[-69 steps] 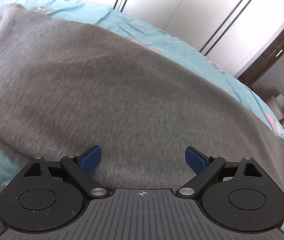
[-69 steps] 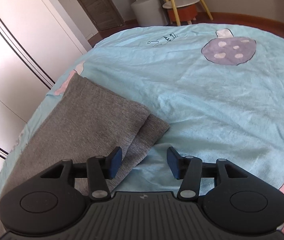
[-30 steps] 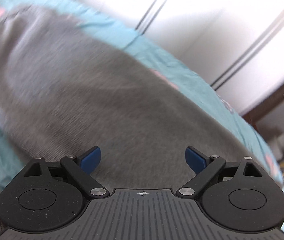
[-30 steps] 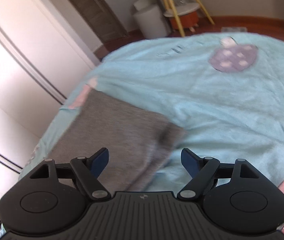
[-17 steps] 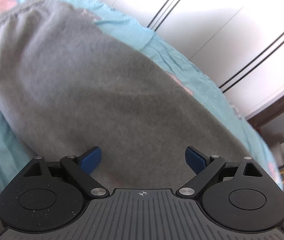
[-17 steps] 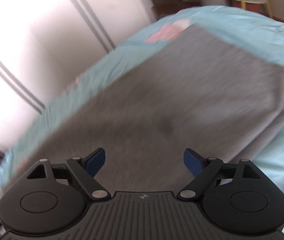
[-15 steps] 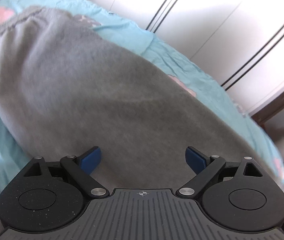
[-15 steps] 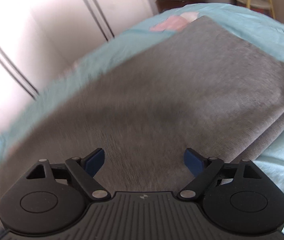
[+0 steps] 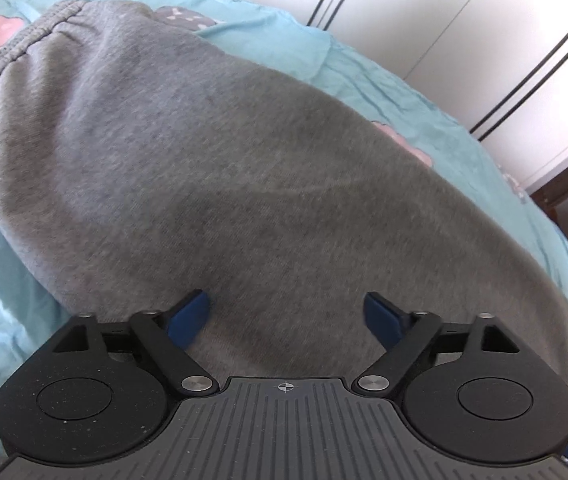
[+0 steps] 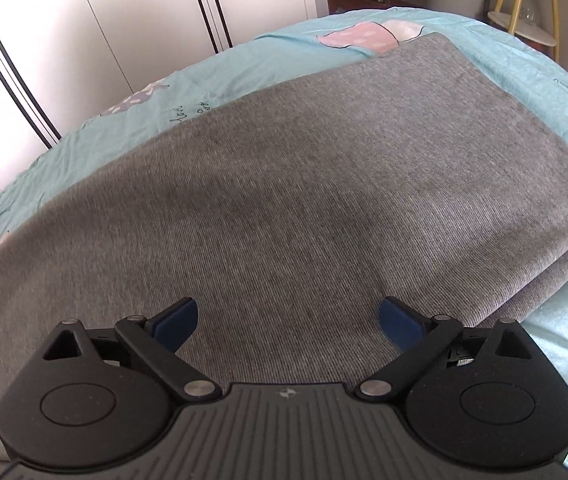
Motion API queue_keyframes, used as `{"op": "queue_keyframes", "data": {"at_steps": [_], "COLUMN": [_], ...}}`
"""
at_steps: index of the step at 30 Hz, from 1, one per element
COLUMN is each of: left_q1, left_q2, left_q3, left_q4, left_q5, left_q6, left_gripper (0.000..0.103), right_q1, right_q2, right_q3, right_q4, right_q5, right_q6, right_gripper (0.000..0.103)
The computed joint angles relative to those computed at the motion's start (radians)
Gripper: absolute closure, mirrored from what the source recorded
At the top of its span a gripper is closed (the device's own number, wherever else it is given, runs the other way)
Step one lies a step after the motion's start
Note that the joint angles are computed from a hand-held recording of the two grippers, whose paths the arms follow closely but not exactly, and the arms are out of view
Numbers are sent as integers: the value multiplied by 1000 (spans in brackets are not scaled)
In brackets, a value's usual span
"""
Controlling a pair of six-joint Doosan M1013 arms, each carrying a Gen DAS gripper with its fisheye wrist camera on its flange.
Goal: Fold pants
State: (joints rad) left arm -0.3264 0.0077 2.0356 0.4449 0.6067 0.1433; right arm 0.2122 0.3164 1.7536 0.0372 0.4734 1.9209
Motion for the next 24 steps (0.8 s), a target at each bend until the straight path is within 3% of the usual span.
{"op": "queue_keyframes", "data": {"at_steps": [1, 7, 9, 12, 14, 16, 17, 18, 21, 24], "left_q1": [5, 51, 66, 78, 53, 15, -19, -44, -121, -186], "left_q2": [5, -33, -50, -74, -79, -78, -76, -78, -101, -106], "left_q3": [-5, 27, 40, 56, 46, 32, 24, 19, 40, 73], "left_q4": [-14, -56, -64, -78, -5, 94, 169, 229, 425, 619], "left_q5": [11, 26, 35, 38, 105, 188, 247, 280, 243, 156], "left_q6": [23, 37, 24, -2, -67, -157, -230, -282, -431, -609], "left_gripper": [22, 58, 77, 80, 73, 49, 29, 20, 8, 5], "right_q1": [0, -2, -2, 1, 3, 3, 2, 0, -14, -39], "right_q2": [-1, -2, -1, 1, 2, 3, 2, 1, -4, -14], "right_q3": [0, 2, 1, -2, -5, -5, -4, -2, 11, 34], "right_q4": [1, 13, 12, -1, -11, -11, -5, 6, 79, 234], "right_q5": [1, 3, 5, 11, 16, 16, 13, 8, -16, -53], "right_q6": [1, -7, -7, 0, 5, 7, 5, 0, -38, -127], "right_gripper": [5, 5, 5, 5, 5, 5, 5, 5, 5, 5]}}
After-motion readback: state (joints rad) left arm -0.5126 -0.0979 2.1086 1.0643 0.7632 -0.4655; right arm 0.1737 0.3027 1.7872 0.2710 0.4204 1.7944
